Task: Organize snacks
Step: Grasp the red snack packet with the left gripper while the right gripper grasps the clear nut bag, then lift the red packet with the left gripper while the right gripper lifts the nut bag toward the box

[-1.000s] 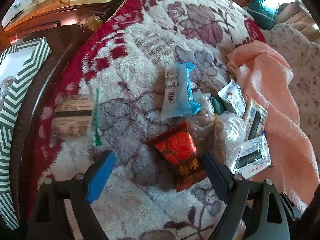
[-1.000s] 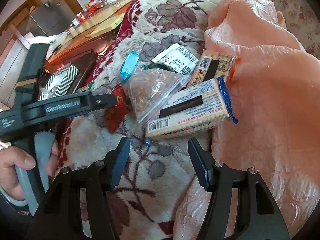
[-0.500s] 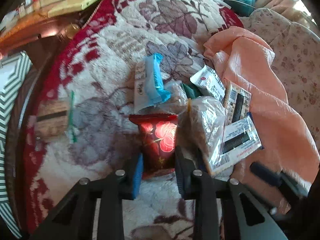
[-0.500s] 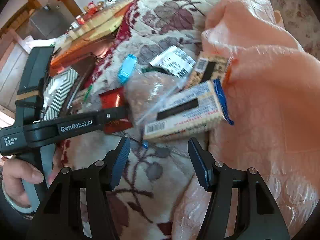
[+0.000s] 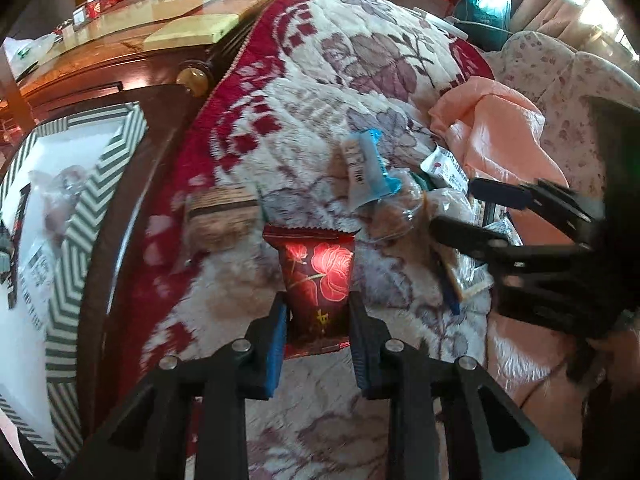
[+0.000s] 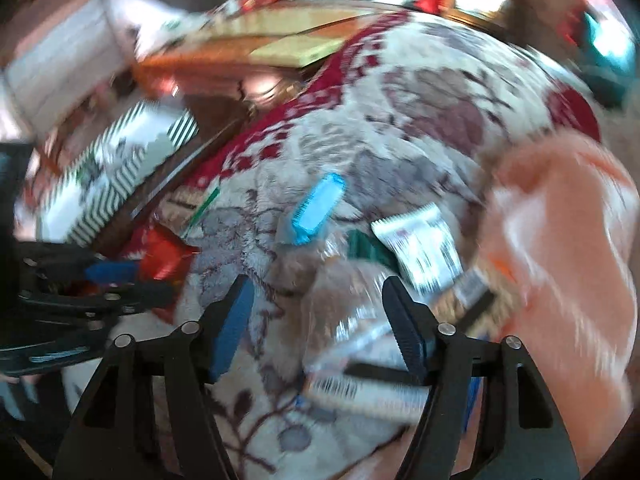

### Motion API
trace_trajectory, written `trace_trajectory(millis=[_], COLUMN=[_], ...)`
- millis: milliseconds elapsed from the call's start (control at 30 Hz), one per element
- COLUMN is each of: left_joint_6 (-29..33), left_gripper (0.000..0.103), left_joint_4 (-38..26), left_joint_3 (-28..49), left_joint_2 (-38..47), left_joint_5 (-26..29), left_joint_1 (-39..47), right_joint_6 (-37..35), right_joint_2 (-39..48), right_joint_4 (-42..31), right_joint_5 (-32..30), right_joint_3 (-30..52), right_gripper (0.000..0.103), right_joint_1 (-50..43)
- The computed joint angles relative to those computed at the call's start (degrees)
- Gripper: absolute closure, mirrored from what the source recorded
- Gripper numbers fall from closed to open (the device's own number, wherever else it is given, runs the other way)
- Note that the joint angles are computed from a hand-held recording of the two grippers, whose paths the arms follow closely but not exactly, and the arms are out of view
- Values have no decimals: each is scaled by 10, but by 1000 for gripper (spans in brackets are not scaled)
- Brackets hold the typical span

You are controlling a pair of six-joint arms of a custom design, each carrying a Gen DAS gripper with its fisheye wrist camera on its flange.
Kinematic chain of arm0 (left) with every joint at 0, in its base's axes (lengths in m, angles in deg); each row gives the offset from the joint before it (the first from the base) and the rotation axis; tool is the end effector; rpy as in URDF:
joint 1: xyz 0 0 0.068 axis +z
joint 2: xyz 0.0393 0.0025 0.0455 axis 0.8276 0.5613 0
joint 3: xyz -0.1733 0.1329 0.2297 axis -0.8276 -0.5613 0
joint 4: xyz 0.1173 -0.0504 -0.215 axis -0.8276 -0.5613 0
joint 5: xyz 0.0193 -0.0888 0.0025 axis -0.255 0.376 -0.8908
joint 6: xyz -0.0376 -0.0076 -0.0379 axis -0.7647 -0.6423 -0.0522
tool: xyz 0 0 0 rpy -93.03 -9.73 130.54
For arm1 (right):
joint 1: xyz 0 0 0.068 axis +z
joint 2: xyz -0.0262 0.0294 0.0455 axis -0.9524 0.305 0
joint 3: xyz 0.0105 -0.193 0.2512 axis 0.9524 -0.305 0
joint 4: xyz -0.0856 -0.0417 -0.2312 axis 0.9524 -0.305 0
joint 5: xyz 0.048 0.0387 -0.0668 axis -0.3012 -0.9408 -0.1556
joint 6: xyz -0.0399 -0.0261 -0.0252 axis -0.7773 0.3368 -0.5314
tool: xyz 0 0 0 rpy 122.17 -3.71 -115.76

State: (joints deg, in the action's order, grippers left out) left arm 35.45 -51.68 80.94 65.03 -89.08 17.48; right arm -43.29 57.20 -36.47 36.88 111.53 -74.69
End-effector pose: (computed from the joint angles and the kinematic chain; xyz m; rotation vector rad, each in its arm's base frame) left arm 0.2790 -0.2165 0.1238 -0.0100 2.6922 -0.2950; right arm 0.3314 -0.0017 0.1173 -0.6877 2.4938 0.2890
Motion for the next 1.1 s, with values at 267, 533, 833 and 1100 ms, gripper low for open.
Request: trace_trajectory(millis=[267,533,833,1100], left_joint_6=[0,-1,13,20], left_gripper=[73,73,75,81], left_joint_4=[20,29,14,22], left_joint_3=[-41,-70,-107,-143], left_joint_2=[-14,-49,-123,-155], left_joint_5=[5,-21,-72,-55], left_joint_1=[18,12,21,42], right_joint_6=[-36,32,113,143], right_joint_2=[76,-10,-107,-132], right_joint_4=[-54,1,66,75], right_joint_5=[48,-55,-70,-59], right_joint_3=[51,-49,-133,-154], right_gripper=[63,68,68,68], right_joint_1=[-10,-38,14,59])
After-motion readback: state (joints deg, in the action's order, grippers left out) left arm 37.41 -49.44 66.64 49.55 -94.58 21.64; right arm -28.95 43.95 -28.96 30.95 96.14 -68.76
